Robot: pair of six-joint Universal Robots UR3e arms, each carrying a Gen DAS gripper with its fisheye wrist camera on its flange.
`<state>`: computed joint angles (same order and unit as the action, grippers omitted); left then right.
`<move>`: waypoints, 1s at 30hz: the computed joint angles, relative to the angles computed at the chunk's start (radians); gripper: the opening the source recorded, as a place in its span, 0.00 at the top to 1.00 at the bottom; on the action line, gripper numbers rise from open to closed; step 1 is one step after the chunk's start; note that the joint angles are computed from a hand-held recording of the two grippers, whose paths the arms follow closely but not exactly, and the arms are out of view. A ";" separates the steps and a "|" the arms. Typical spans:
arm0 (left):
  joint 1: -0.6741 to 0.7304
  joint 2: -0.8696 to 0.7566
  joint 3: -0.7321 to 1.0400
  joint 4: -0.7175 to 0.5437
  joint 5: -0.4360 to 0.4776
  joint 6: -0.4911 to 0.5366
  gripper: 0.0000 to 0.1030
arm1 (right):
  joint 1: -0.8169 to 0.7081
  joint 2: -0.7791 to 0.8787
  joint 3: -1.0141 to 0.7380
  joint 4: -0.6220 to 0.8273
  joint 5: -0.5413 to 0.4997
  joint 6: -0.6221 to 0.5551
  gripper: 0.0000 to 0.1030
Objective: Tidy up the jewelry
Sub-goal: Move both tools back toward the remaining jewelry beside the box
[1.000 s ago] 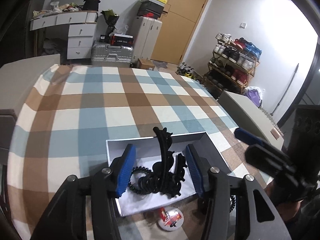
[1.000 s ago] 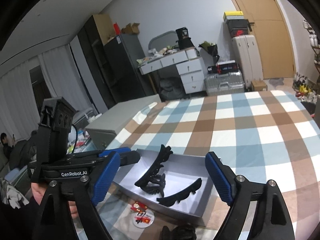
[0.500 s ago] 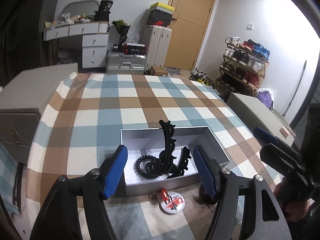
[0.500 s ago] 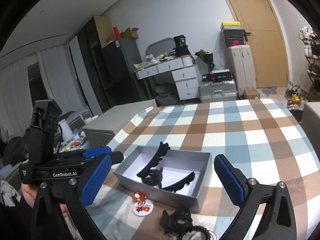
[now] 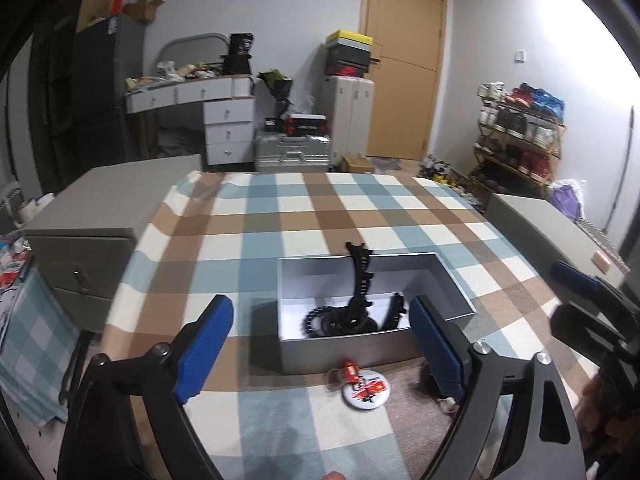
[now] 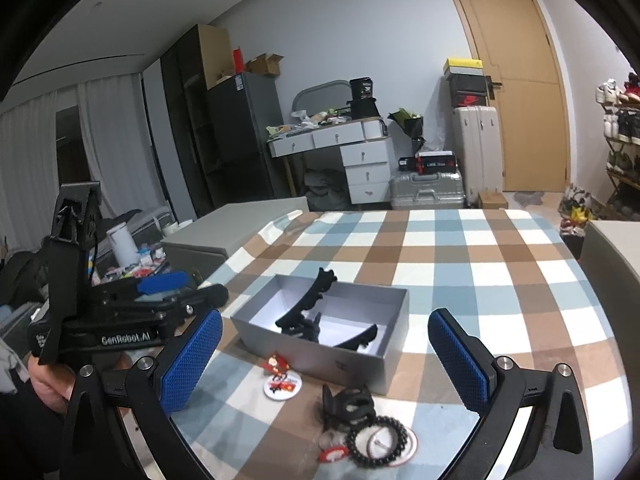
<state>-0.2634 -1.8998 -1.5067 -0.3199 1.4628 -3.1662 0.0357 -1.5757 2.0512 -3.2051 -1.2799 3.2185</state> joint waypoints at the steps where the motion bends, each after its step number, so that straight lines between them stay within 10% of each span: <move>1: 0.000 0.003 -0.012 0.013 0.011 -0.004 0.09 | 0.000 -0.006 0.010 -0.001 -0.004 -0.003 0.00; 30: 0.016 0.068 -0.317 0.126 0.051 0.023 0.02 | -0.047 0.139 0.029 0.112 0.113 0.045 0.00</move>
<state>-0.2476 -1.8316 -1.8238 -0.1936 1.5134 -3.1433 -0.0109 -1.4371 2.0805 -3.0927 -1.1664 3.2630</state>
